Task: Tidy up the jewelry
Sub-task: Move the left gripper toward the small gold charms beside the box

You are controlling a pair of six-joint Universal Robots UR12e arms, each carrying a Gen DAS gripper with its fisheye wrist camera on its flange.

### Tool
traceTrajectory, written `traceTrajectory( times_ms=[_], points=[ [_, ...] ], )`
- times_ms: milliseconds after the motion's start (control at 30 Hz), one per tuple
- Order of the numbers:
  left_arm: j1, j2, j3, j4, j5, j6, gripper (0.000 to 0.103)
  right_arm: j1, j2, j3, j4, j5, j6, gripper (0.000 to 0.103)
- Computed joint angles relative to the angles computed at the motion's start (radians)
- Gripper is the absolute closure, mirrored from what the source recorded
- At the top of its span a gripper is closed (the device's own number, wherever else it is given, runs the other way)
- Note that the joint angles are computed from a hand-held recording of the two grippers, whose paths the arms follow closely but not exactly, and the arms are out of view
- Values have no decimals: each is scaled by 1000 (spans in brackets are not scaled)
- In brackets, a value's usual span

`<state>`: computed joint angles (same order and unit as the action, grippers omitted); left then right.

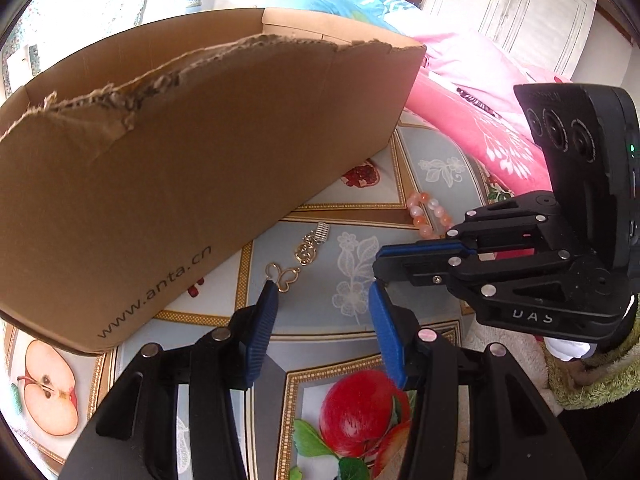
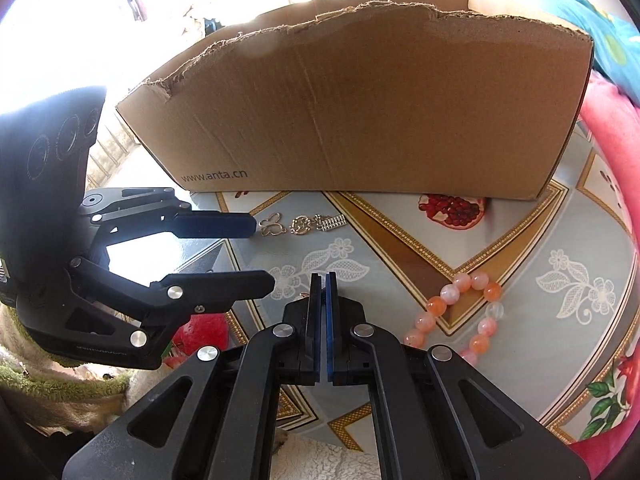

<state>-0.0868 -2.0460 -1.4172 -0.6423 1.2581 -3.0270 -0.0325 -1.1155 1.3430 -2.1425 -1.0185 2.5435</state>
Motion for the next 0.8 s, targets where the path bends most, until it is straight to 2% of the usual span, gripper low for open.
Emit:
traceTrajectory(
  times_ms=[167, 333, 500, 800],
  points=[
    [-9, -1, -9, 73, 32, 20, 57, -4, 4, -6, 11, 5, 1, 103],
    [-7, -22, 21, 47, 23, 45, 57, -7, 15, -21, 35, 20, 14, 103],
    [4, -18, 21, 17, 2, 7, 57, -10, 18, -26, 33, 19, 17, 103],
    [9, 12, -20, 22, -11, -71, 57, -8, 11, -16, 22, 13, 13, 102]
  ],
)
